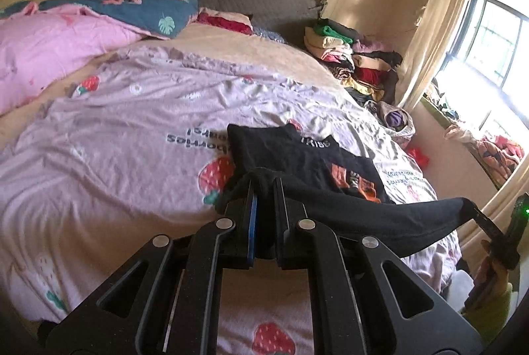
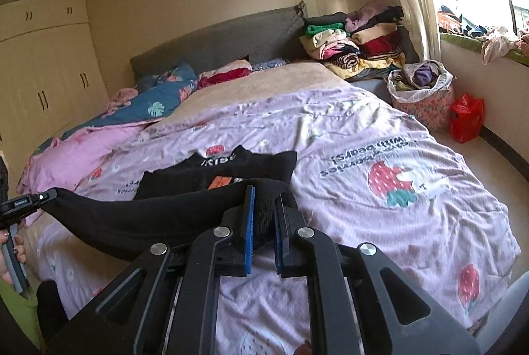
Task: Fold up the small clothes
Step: 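Lift the hem with both grippers and fold it over toward the collar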
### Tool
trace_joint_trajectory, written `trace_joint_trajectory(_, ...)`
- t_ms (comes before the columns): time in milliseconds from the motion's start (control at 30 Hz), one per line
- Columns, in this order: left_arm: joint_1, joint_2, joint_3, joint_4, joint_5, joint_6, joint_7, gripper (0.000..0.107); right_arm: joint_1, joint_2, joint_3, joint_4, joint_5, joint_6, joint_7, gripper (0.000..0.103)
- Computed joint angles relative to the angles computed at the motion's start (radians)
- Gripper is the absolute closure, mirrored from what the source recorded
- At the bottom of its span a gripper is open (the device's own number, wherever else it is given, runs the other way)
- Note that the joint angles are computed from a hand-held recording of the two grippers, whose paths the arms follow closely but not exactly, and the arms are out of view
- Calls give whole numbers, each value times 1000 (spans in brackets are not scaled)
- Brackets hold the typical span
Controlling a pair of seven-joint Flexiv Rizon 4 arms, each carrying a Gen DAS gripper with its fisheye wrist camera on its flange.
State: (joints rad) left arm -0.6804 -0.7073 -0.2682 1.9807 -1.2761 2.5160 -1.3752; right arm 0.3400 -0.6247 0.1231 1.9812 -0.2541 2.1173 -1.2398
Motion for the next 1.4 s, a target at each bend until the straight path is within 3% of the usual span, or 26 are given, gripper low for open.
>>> trace_joint_trajectory(400,31,-40,-22,-112,-64,45,145,104,46,-34,-38,-94,36,-33,2,94)
trace_joint_trajectory(533,50,-66,-35,-173,-106,55,238,104,51,-61,-43,-142,35,-44,-3,94)
trace_joint_trajectory(767,91,-110,-61,-280,-133,66,348,104,101,-116,-94,-259,69,-131,15,94)
trace_joint_trajectory(1300,186,-230,-157,-533,-222,93,598,104,60,-267,-49,-536,7,-276,122,94)
trace_joint_trajectory(1400,202,-257,-174,-578,-226,97,637,104,80,-297,-79,-578,7,-297,139,94)
